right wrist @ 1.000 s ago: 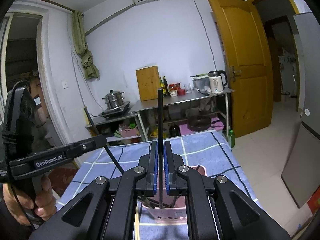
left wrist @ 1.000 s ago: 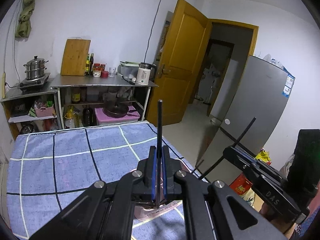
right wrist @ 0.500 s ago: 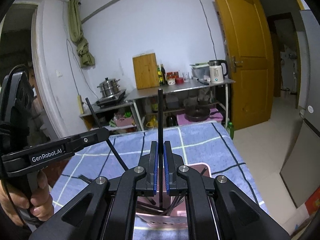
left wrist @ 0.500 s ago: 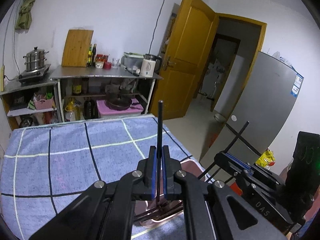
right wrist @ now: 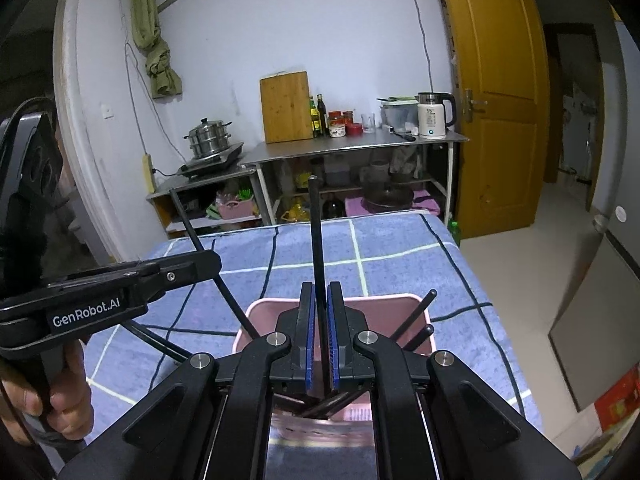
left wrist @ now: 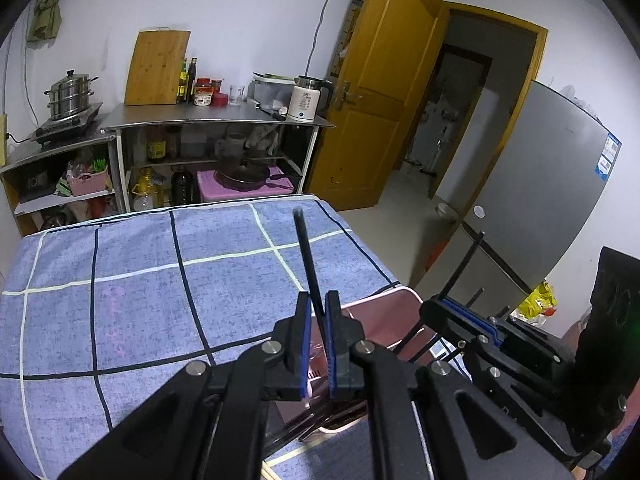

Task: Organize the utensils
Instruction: 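Insert the black chopstick into the holder and open the right gripper, then move the open right gripper back toward the wooden chopsticks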

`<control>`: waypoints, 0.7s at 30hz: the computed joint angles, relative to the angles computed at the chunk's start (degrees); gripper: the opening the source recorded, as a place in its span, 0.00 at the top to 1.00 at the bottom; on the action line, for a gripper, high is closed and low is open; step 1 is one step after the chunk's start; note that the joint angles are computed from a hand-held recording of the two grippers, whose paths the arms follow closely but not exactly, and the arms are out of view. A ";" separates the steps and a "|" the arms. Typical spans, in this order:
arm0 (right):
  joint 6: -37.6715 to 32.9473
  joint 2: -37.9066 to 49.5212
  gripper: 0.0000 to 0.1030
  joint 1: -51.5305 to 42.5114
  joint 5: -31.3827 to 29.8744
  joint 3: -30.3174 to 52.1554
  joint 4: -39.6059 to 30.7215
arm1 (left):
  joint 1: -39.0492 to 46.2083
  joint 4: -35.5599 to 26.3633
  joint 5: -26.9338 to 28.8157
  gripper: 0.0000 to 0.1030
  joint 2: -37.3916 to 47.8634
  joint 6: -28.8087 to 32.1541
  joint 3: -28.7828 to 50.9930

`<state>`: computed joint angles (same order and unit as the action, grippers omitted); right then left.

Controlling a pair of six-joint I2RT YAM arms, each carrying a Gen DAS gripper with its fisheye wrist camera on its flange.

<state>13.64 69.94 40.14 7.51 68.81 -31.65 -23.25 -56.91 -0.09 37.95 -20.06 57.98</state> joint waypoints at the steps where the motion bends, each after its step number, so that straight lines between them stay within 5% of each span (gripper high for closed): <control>1: 0.00 0.04 0.94 0.10 0.20 0.25 -0.27 | 0.21 -0.07 0.24 0.90 0.02 0.06 0.03; 7: -0.04 -0.66 0.91 1.29 1.77 0.61 -0.17 | -0.58 -0.88 -1.25 0.78 -1.41 -0.40 1.72; 21: 1.14 -6.90 0.91 4.50 4.91 -0.09 -2.80 | -1.08 -6.89 -3.66 0.76 -6.89 -0.44 7.91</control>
<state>14.78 63.04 44.64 12.42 68.72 -34.45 -24.33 -63.80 -3.75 31.06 -20.50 65.89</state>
